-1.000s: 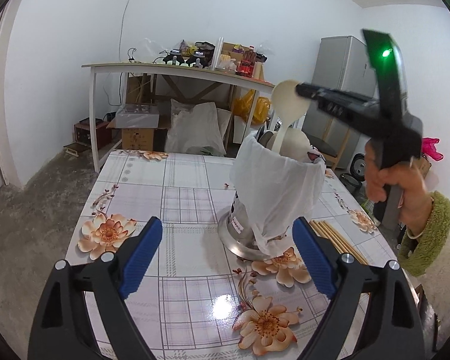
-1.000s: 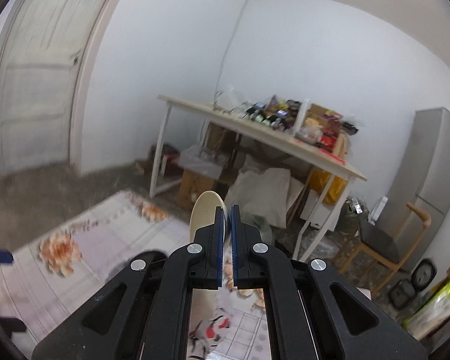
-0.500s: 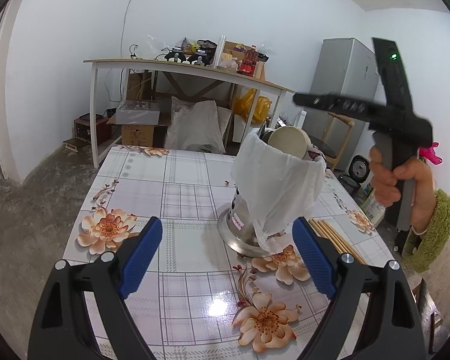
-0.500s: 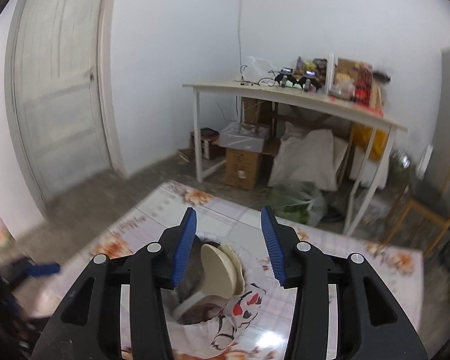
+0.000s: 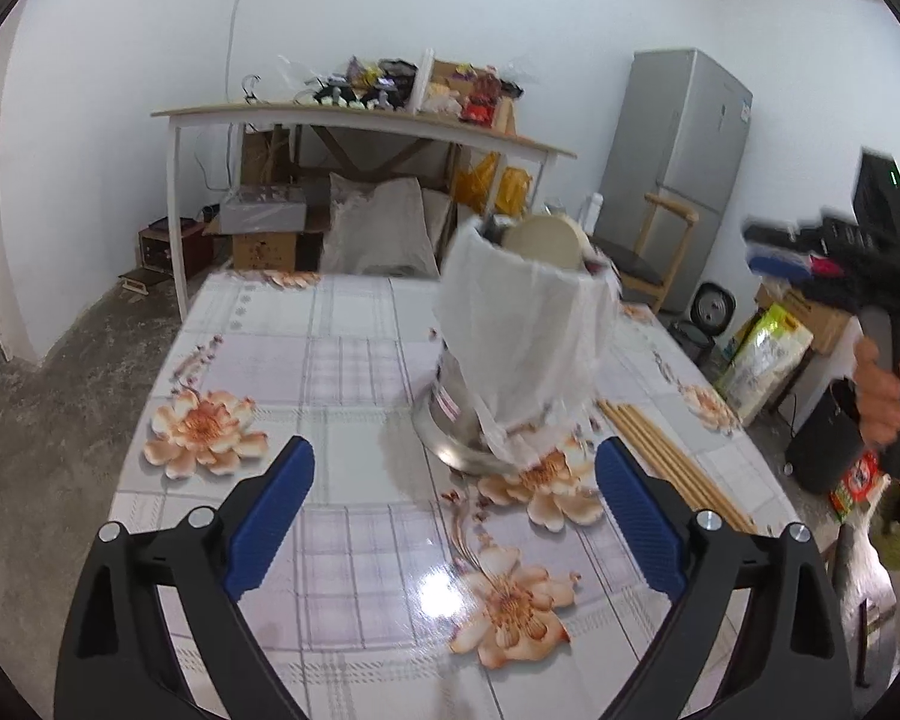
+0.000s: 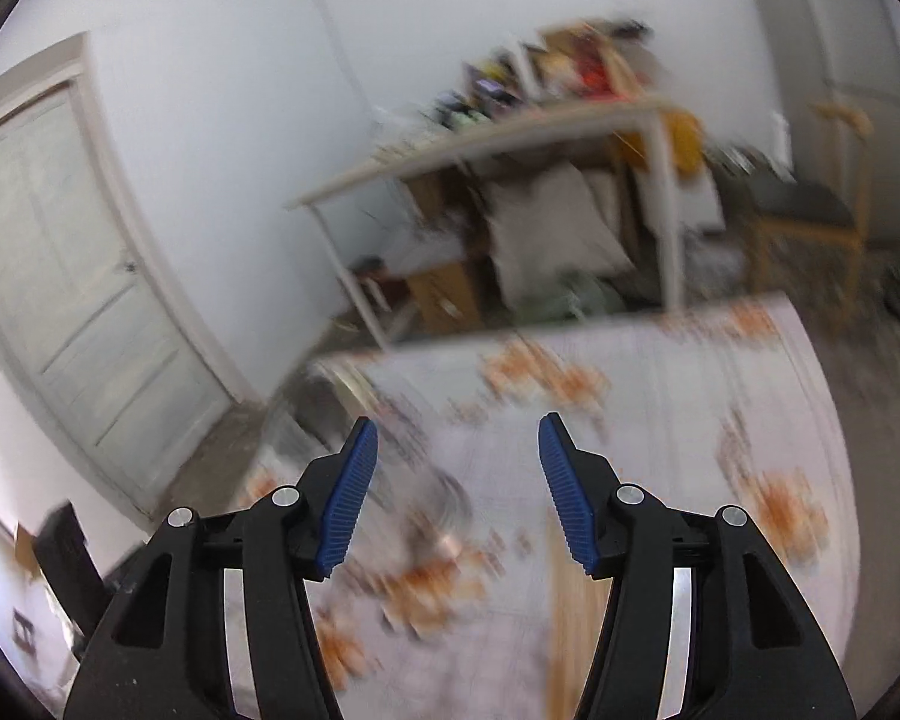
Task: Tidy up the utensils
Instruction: 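Move the right tool to the wooden chopsticks and close on the bundle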
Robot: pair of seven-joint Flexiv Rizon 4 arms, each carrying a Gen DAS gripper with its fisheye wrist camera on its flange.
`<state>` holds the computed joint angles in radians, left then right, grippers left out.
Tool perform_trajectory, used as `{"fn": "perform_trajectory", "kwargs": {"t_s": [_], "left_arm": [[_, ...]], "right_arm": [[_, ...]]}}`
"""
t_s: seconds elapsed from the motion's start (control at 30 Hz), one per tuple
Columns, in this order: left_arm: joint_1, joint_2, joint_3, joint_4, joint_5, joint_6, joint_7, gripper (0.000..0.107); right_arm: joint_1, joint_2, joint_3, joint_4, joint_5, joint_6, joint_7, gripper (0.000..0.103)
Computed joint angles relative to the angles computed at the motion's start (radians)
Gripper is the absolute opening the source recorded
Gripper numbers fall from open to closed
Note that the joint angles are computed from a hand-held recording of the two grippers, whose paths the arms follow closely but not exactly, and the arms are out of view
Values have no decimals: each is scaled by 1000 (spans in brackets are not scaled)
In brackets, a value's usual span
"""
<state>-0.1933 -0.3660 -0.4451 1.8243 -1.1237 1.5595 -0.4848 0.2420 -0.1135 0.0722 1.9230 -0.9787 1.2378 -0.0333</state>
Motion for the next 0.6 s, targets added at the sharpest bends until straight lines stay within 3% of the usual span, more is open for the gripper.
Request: {"fn": "perform_trajectory", "kwargs": {"t_s": [0.07,0.2,0.3,0.37,0.5,0.6], "left_arm": [[-29,-2,49,6,73,-33,-63,94],[-54,-8,91,20,194,-77,-155,95],[-67,-14,120,19,294,-117,-236,95],[-75,-21,136,13,359,-145,-286,95],[-77,-30,136,5,449,-160,-336,95],[-82,-39,143,-8,507,-170,-376,95]], "right_arm": [[0,24,30,62,97,-60,-31,54],[15,29,66,140,252,-154,-65,42],[24,10,70,185,322,-153,-57,34],[11,8,61,227,356,-74,-53,33],[3,-12,30,253,345,36,-25,36],[5,-50,22,222,386,69,-68,50]]}}
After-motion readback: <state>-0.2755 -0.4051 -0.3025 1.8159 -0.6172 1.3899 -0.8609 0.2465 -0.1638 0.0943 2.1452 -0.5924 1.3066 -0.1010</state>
